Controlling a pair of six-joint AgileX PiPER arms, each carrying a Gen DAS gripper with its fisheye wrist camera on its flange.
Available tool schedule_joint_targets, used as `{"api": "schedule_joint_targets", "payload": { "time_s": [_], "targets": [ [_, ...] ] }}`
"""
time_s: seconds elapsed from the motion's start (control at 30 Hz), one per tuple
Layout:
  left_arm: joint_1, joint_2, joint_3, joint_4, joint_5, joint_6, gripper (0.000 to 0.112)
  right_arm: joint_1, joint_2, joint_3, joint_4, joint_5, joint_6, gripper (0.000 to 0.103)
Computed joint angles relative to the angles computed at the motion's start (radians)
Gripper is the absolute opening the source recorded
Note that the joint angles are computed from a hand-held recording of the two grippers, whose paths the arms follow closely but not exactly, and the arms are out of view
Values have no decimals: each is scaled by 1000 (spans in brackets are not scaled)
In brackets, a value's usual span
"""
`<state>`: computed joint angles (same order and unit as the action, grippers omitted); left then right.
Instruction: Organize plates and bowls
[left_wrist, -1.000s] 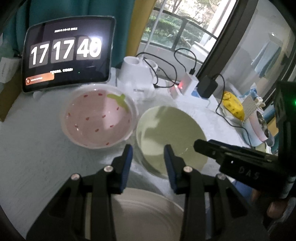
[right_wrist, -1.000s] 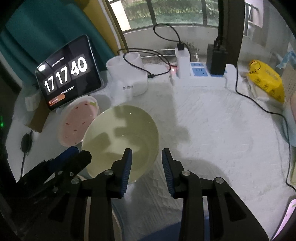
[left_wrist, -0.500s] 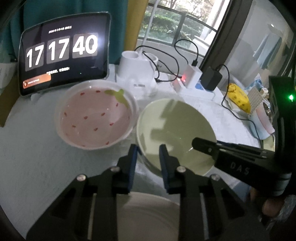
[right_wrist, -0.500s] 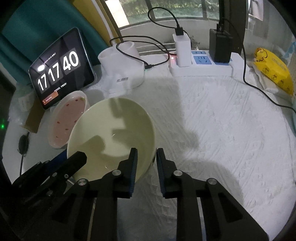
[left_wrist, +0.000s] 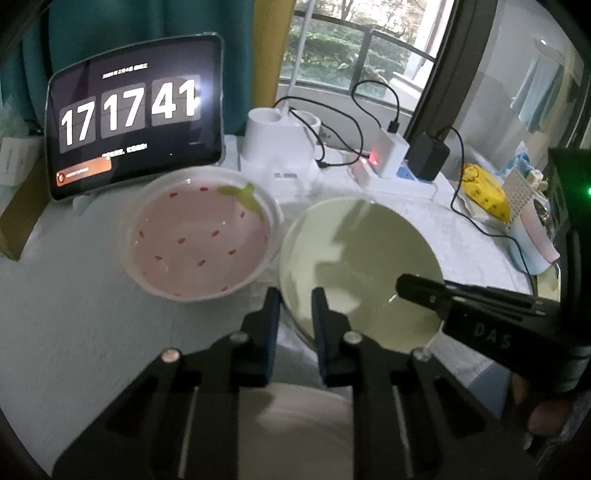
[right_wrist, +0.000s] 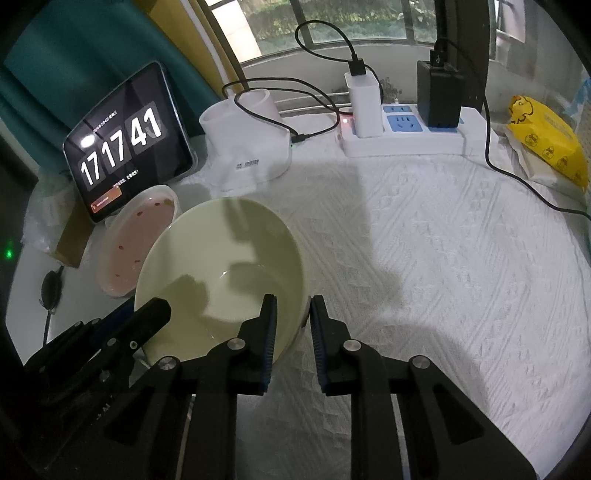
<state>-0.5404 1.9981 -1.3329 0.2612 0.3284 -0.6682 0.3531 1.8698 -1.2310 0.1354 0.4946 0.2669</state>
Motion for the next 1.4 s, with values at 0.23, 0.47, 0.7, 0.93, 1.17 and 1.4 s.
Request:
{"api": "schedule_joint_targets", "payload": {
  "time_s": [0.23,0.47,0.7,0.93,1.17,1.4],
  "targets": [
    [-16,-36,37,66,-15,-66,16,-3,-30,27,20,-13,-7,17],
    [-44,-89,71,195,-22,-189,16,9,-101,71,-16,-33,33,17],
    [-74,-149,108,320,-22,-316,16,13,-189,122,-35,-43,52,17],
    [-120,-222,167,538,-9,-527,16,41,-278,168,-125,-48,142,17],
    [-166,-280,204,622,12,-615,16,52,-371,221,-175,-45,202,17],
    [-233,-326,234,712,52,-723,16,72,-479,289,-264,-37,303,17]
  ]
}}
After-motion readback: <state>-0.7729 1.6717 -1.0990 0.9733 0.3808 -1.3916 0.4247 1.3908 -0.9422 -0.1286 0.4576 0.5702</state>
